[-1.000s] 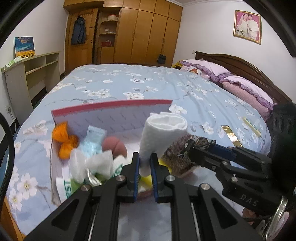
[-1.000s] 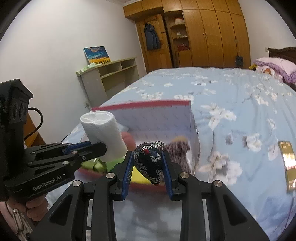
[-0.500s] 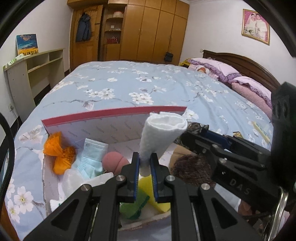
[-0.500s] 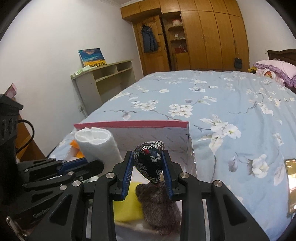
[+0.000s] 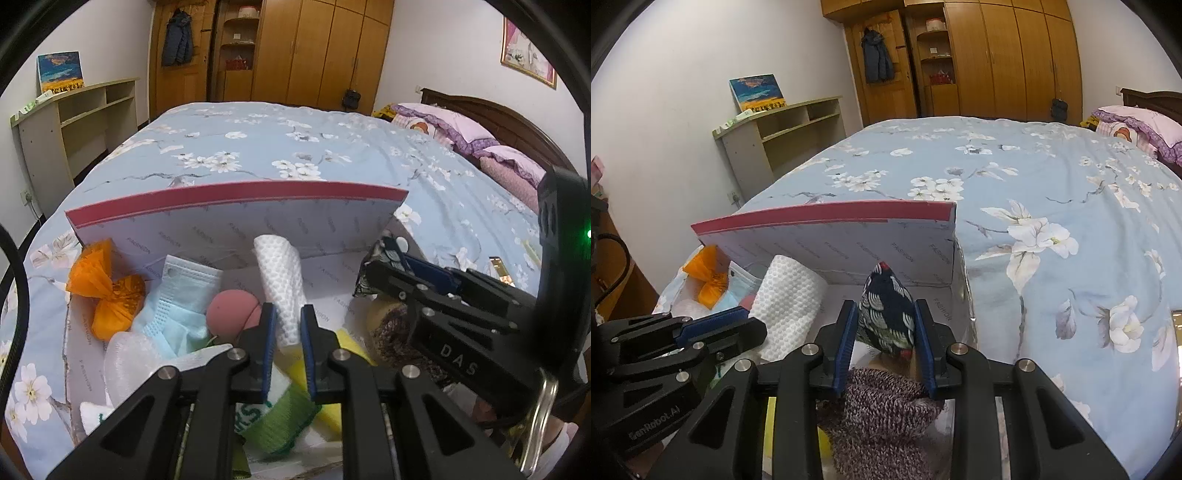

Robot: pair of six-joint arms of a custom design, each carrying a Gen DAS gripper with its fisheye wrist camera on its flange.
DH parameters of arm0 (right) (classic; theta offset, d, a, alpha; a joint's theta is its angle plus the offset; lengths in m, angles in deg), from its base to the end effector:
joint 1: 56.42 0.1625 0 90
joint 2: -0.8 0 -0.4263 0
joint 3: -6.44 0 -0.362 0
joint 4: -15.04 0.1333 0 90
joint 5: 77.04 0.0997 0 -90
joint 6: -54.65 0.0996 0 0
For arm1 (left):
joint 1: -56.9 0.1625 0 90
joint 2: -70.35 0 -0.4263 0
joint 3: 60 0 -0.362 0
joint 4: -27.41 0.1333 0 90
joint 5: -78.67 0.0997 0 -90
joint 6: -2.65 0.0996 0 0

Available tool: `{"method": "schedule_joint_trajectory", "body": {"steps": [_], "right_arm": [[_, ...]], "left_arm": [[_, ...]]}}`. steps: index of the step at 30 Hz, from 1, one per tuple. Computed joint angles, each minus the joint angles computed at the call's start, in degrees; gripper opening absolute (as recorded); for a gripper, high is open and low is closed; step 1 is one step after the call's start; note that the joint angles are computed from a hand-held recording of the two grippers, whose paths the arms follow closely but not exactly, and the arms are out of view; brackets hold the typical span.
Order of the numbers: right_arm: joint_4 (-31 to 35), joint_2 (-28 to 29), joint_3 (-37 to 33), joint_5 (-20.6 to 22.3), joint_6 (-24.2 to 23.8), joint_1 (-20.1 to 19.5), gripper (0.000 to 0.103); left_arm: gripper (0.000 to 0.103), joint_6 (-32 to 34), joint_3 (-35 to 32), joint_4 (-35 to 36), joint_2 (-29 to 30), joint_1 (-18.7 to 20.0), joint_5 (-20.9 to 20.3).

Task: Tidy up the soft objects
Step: 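Lower the towel roll into the box with the left gripper while the right gripper releases the pouch inside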

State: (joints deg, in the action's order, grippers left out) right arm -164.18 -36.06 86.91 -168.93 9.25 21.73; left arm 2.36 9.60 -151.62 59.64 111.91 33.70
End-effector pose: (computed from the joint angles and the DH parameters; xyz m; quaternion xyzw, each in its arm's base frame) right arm -0.0256 -0.7549 0.1701 0.2599 -0.8843 0.3329 0.1990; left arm -0.2502 -0.7128 -0.0790 0.1710 0.8811 -0.3409 0.2796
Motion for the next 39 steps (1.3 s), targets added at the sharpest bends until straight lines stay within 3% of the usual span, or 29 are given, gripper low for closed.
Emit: {"method": "schedule_joint_trajectory", "body": {"steps": [10, 20, 39], "right_arm": [[-0.1, 0.4, -0.5, 0.0, 0.3, 0.0, 0.032], [-1.2, 0.5, -0.5, -0.5, 0.4, 0.1, 0.038], [-2.9, -0.8, 1.6, 1.2, 0.4, -0.2, 0.039]], "left_arm": [[0.029, -1.3, -0.3, 1.4, 0.2, 0.0, 0.7], [0.029, -1.9, -0.1, 1.7, 0.1, 0.1, 1.1], [0.029, -1.0, 1.8, -1.2, -0.5, -0.6, 1.9]]}}
